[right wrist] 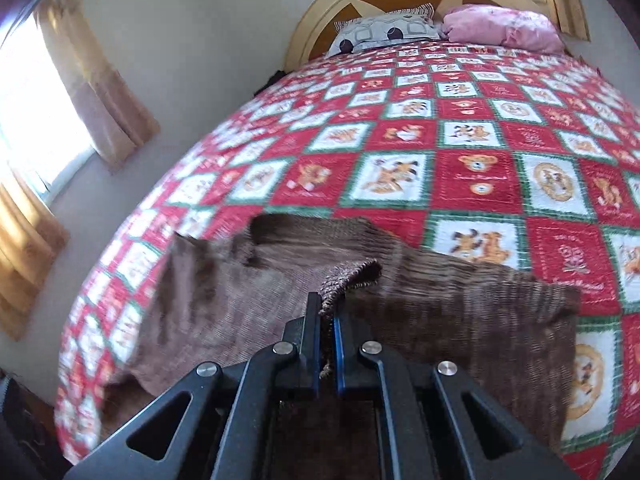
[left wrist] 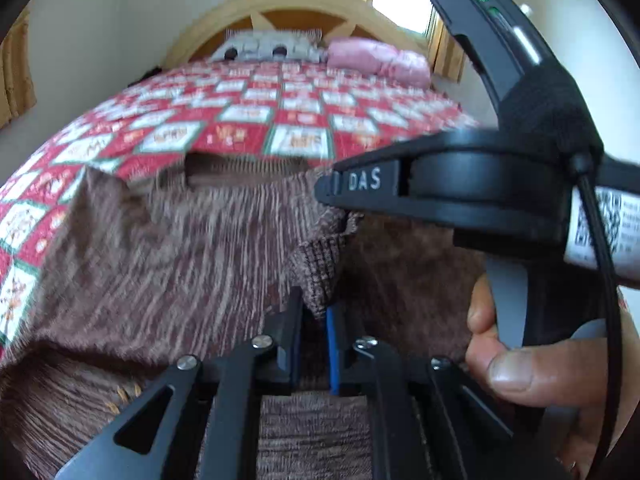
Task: Fold small clothes
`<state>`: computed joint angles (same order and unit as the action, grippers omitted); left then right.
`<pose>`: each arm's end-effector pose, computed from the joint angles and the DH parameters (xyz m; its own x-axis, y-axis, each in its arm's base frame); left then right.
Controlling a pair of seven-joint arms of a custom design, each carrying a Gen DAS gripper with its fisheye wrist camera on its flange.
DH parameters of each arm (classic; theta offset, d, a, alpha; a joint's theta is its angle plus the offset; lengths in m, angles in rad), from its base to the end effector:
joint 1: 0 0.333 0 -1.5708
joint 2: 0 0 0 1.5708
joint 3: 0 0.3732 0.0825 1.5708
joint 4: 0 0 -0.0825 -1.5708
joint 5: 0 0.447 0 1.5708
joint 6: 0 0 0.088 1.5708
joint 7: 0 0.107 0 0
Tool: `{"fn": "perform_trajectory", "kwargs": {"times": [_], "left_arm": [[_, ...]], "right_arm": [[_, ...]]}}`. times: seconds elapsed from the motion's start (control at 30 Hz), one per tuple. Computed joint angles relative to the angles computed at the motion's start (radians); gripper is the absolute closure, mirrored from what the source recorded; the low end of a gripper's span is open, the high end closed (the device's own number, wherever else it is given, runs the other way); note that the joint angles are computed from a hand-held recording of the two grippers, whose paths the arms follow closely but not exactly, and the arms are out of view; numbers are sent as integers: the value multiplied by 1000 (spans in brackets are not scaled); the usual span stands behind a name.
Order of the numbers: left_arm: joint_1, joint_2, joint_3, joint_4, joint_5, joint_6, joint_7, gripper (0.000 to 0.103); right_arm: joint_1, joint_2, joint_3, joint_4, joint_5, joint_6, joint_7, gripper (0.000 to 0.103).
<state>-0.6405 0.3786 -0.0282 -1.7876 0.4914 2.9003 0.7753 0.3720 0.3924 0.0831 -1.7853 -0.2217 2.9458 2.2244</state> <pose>0.5836 -0.4938 0.4409 -0.3481 -0.9259 0.1470 -0.7169 0.1619 -0.6782 0.6888 0.3438 0.4433 0.0925 -0.9507 -0.2961 -0.7645 0.1227 -0.6328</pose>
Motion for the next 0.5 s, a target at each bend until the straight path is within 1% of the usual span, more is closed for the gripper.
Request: {"fn": "perform_trajectory", "kwargs": {"times": [0.03,0.07,0.1,0.13,0.17,0.2,0.23,0.27,0.3,0.37,0.4,0.43,0.47,0.5], "left_arm": [[23,-5,-26,-9,-27,-7,35,80],[34,-16,-34,-22,-40,-9,52,69],[27,-30,-22,-40,-29,-4,44,62],[14,-48,0,-60,1,10,23,48],[-12,-67,42,-83,62,35,-27,37],[-50,-86,100,-105,152,56,-110,34],[-72,-106,141,-126,235,68,-183,32],[-72,-119,149,-139,272,62,-213,32],[-57,-135,142,-159,282,50,-218,32],[-11,-170,116,-207,268,42,-207,32],[7,-191,101,-233,260,20,-199,32],[22,-211,92,-255,262,-17,-196,32],[27,-223,88,-268,286,-58,-219,32],[30,-234,86,-274,313,-123,-247,32]], "right_arm": [[1,4,-1,-4,0,-1,1,98],[8,6,-11,-12,-4,0,16,98],[16,6,-20,-19,-8,4,34,98],[2,4,-5,-30,9,5,31,97],[-27,-2,27,-45,43,11,16,96],[-53,-12,53,-70,80,38,10,96],[-65,-30,63,-107,110,83,25,96],[-51,-54,42,-144,118,120,63,95],[-33,-69,18,-165,111,135,94,95],[22,-107,-48,-202,67,140,165,95],[43,-124,-72,-217,40,142,195,95],[72,-141,-104,-233,1,150,232,95],[96,-152,-130,-240,-38,154,266,95],[130,-161,-164,-245,-90,155,308,95]]}}
